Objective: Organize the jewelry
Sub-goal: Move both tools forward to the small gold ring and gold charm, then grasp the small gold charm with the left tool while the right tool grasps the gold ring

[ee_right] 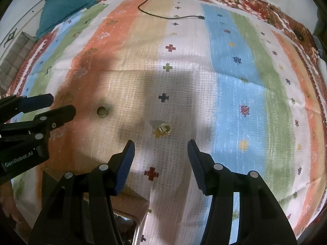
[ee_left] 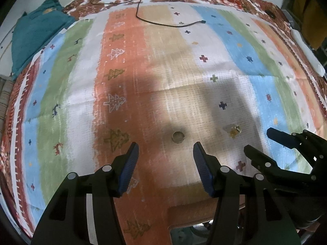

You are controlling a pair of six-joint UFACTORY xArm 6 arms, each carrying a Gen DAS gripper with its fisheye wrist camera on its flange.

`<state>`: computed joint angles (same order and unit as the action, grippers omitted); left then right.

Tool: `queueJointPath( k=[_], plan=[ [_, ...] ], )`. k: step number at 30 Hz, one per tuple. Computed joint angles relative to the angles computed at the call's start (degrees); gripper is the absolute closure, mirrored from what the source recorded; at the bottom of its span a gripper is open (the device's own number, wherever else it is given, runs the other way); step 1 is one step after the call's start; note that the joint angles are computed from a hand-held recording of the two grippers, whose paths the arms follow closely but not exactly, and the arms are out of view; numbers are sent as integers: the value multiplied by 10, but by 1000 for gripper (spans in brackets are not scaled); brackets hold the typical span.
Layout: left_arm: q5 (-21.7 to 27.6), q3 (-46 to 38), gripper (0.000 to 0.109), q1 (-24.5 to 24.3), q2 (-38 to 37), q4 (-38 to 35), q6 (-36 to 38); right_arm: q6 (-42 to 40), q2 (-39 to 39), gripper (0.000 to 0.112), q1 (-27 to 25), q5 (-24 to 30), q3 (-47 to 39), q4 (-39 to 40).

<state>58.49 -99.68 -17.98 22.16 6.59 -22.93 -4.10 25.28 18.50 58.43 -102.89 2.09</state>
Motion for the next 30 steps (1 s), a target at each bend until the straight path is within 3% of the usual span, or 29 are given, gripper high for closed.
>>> queueJointPath(
  k=[10,30],
  plan=[
    [12,-43,53,8,39,-20,14,-8,39,59,-1,21,-44,4],
    [96,-179,59,16,153,-44,53,-10,128,64,-4,57,-146,-1]
  ],
)
